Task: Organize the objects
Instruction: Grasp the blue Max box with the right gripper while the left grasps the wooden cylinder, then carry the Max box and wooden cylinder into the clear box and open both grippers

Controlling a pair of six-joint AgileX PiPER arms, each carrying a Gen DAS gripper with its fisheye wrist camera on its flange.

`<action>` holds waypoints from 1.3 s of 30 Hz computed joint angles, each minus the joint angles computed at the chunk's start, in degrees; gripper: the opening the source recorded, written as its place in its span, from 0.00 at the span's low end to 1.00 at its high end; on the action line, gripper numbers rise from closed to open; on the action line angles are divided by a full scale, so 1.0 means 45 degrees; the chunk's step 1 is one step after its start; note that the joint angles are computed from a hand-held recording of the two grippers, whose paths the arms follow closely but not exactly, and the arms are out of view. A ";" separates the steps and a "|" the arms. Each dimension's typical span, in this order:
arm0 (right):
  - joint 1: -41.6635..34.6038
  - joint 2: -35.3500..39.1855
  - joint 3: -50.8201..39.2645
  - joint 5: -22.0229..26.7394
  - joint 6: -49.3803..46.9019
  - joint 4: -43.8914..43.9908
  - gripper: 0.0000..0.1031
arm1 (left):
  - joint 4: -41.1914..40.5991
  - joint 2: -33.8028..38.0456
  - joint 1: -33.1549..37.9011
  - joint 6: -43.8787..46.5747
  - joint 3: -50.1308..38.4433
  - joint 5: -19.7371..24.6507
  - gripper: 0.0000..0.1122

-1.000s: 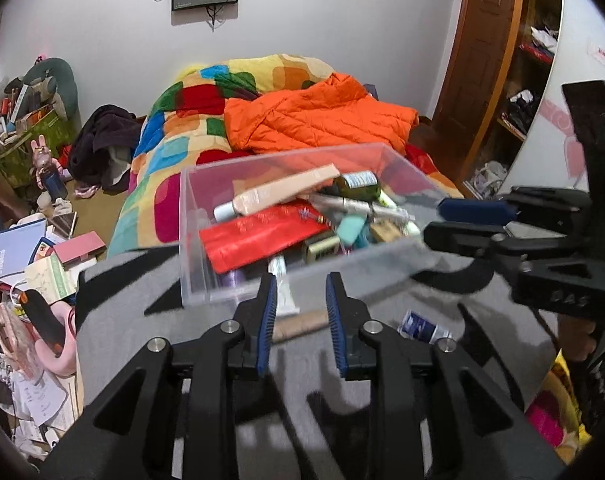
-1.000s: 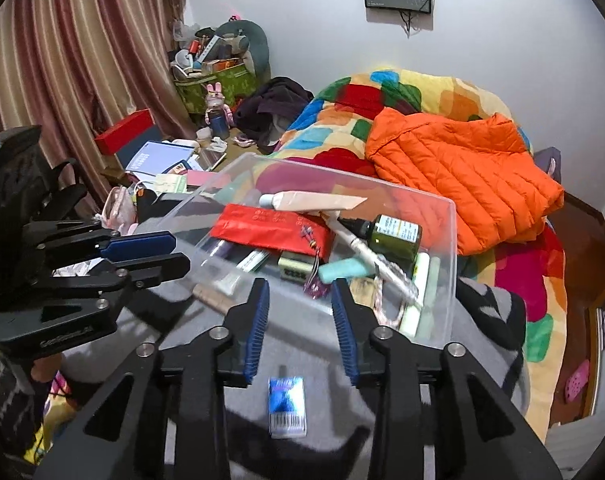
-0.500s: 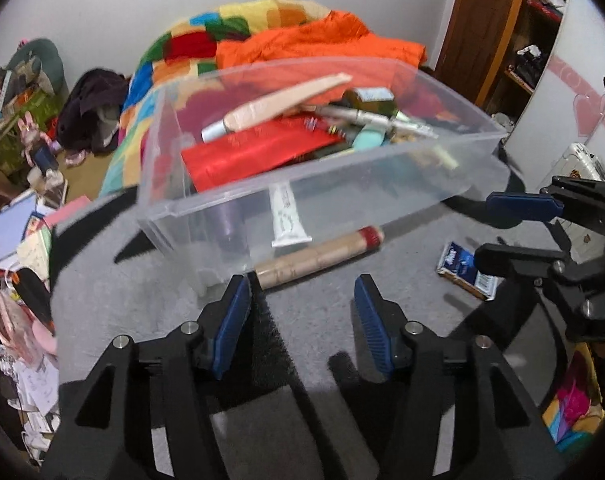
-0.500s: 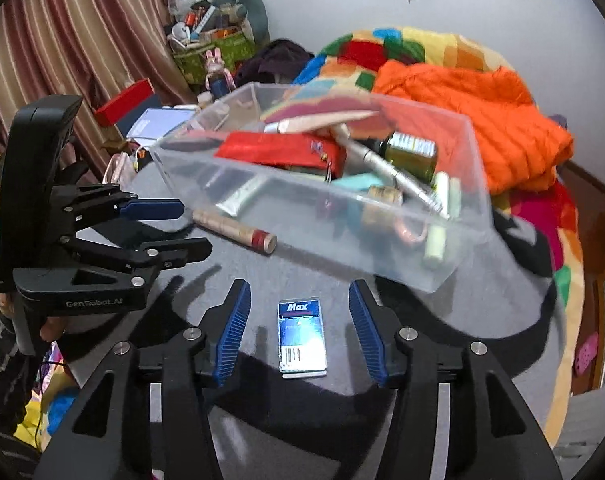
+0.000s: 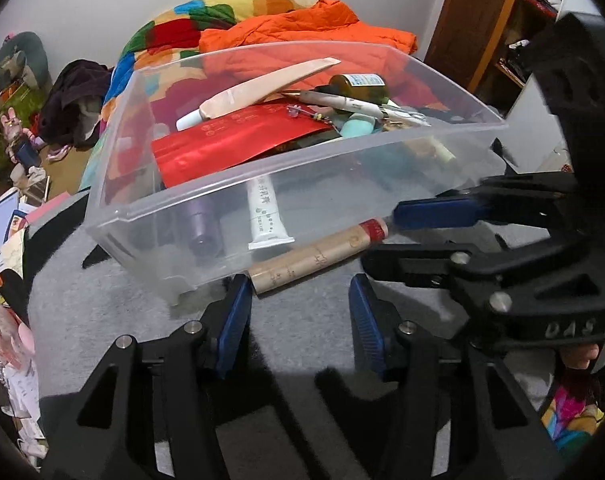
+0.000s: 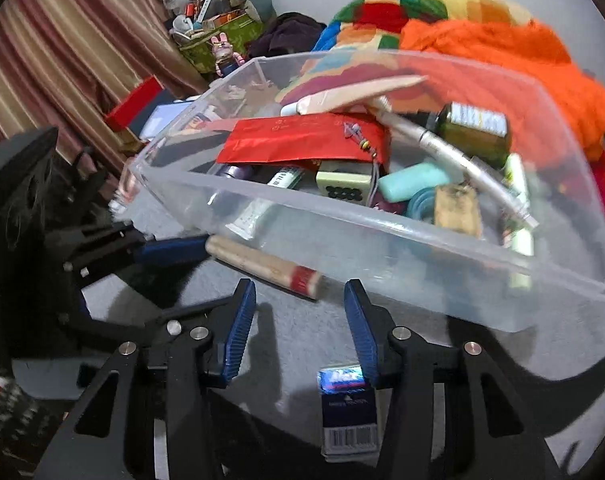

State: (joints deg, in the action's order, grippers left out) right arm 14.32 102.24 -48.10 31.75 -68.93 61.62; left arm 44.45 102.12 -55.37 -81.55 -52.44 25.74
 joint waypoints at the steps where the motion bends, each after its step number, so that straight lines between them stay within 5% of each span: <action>1: -0.0140 0.0183 -0.0108 0.0300 -0.0087 0.0146 0.38 | -0.0082 0.0098 -0.0066 0.0122 -0.0122 0.0161 0.44; 9: -0.0027 0.0115 0.0046 0.0489 -0.0101 0.0143 0.38 | 0.0318 0.0129 -0.0798 -0.0191 -0.0347 0.0992 0.44; 15: -0.0541 -0.0821 0.0632 0.1563 -0.0599 -0.0420 0.38 | 0.0972 -0.1304 -0.2071 -0.1396 0.0993 0.0498 0.44; 17: -0.0819 -0.1461 0.1086 0.1711 -0.1165 -0.0317 0.38 | 0.1386 -0.1506 -0.2768 -0.1813 0.1070 0.1296 0.44; 20: -0.0902 -0.2665 0.1965 0.0996 -0.1552 -0.0310 0.45 | 0.1345 -0.1466 -0.2991 -0.1390 0.0779 0.2106 0.44; 30: -0.0504 -0.2950 0.3203 -0.2014 -0.1257 -0.0904 0.52 | -0.1202 0.0455 -0.1127 0.2696 -0.1060 0.0745 0.44; 33: -0.0230 -0.2636 0.3454 -0.2814 -0.1575 -0.0461 0.52 | -0.1314 0.0613 -0.1048 0.2696 -0.1200 0.0599 0.36; 35: 0.0062 -0.2821 0.3794 -0.3420 -0.2608 0.0701 0.44 | -0.1324 0.0622 -0.1017 0.2668 -0.1221 0.0581 0.22; 39: 0.0270 -0.3086 0.4132 -0.3632 -0.3686 0.1820 0.24 | -0.1116 0.0497 -0.0989 0.1842 -0.0992 0.0380 0.13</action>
State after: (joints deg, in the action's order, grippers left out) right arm 15.54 88.36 -29.50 15.40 -85.51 69.81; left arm 39.43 104.36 -59.82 -73.26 -56.90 27.45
